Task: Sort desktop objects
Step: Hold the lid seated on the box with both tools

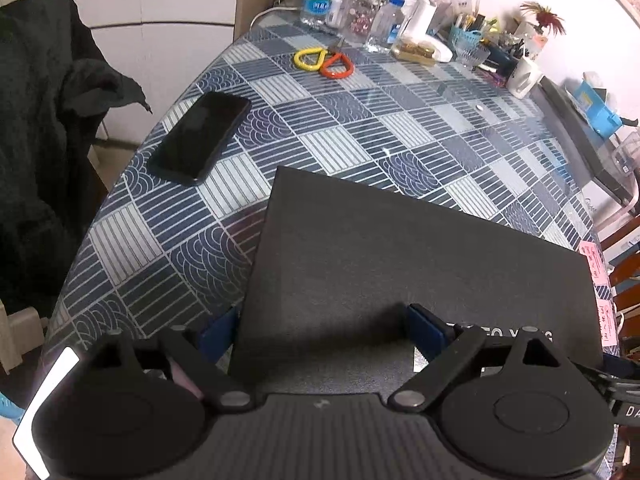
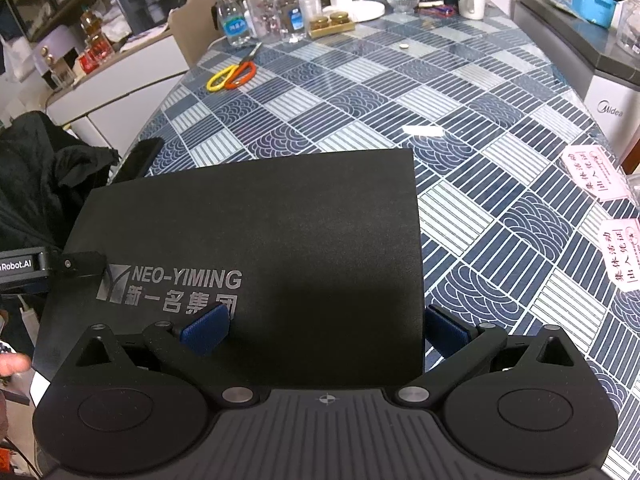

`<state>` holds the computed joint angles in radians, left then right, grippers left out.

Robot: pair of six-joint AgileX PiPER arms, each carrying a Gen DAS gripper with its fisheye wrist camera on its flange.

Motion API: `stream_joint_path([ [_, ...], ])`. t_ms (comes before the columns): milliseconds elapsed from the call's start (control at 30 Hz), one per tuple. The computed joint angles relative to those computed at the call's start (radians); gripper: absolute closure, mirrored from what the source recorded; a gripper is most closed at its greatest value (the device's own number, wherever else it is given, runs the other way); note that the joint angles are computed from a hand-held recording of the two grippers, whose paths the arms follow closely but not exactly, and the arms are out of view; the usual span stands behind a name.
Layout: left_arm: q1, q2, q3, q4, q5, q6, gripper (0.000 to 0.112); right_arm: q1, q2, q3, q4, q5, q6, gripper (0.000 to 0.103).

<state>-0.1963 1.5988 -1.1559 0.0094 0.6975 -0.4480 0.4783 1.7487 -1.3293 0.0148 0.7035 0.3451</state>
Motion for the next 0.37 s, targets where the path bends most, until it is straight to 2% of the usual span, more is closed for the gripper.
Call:
stream_joint_path([
  [67,0.011,0.013,-0.023,-0.023,0.027,0.023,0.009,0.001,0.001,-0.003,-0.003,0.003,0.003,0.000],
  [367,-0.008,-0.001,0.000,0.021,0.001,-0.027,0.009,-0.004,0.007,-0.016,-0.002,0.014,-0.008,0.000],
])
